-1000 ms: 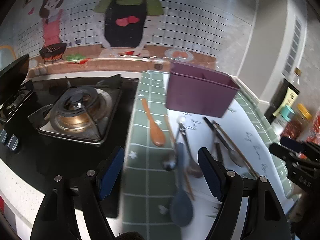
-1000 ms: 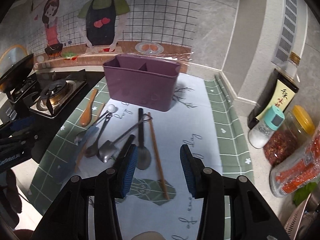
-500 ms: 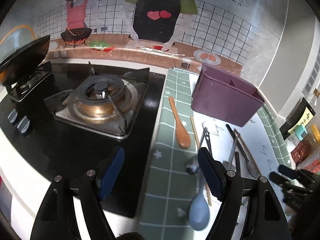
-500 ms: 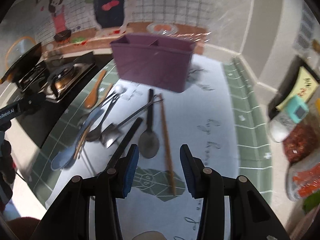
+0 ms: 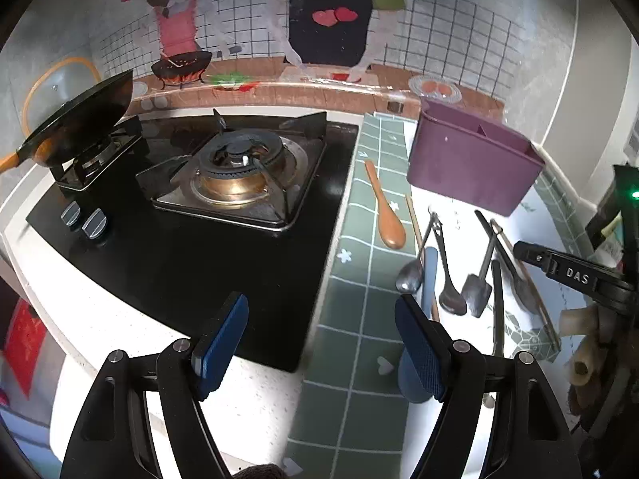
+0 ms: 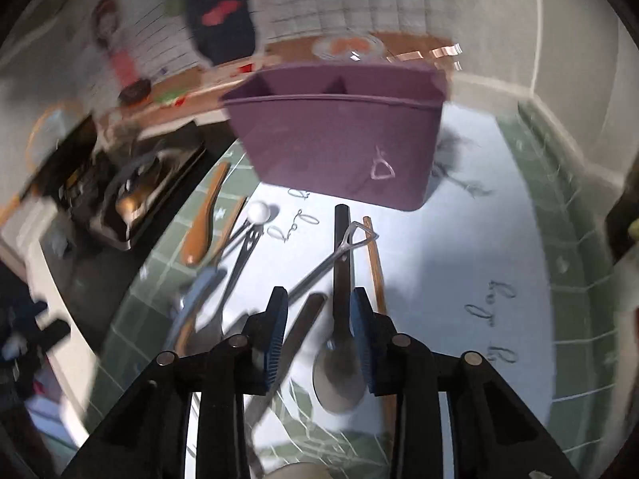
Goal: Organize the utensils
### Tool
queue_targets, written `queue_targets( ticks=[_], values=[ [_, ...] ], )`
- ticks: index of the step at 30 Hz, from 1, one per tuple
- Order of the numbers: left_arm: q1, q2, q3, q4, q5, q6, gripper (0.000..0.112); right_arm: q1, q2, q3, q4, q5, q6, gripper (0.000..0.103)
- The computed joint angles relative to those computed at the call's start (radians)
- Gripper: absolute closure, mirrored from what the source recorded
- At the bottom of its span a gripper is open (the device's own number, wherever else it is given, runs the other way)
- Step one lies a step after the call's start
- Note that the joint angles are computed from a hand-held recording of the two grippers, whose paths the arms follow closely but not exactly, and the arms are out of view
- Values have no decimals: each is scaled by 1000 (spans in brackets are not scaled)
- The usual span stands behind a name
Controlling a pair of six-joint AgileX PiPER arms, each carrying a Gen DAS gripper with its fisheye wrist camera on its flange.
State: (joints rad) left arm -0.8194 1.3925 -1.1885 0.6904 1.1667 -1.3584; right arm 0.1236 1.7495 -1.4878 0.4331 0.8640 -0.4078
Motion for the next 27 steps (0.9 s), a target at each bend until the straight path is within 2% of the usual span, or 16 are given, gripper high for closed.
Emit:
queue_targets(
  ticks=[4, 5, 9, 13, 16, 19, 21, 24, 27],
  values=[
    [78, -38, 50, -54, -98, 70, 36, 51, 76, -94, -124, 12, 199, 74],
    [83, -40, 55, -57, -110, 76, 36, 60, 88, -104, -136, 10, 245, 76],
    [143, -76, 107, -99, -192, 125, 36, 147, 145, -168, -338, 10, 508, 80],
    [210, -66, 108, -158, -264, 224, 36, 216, 192, -223, -540, 29, 686, 80],
    [265, -25, 74, -225, -339, 333, 36, 212, 219, -248, -536, 47, 663, 81],
    [286, 69, -16, -293, -359, 492, 36, 190, 196, -213, -488, 32, 593, 86],
    [274, 124, -70, -288, -361, 539, 36, 175, 163, -164, -448, 12, 522, 91],
    [320, 232, -189, -457, -396, 720, 36, 134, 79, -43, -424, -39, 449, 92],
    [343, 336, -321, -534, -379, 828, 36, 81, 31, 21, -375, -60, 384, 92]
  ],
)
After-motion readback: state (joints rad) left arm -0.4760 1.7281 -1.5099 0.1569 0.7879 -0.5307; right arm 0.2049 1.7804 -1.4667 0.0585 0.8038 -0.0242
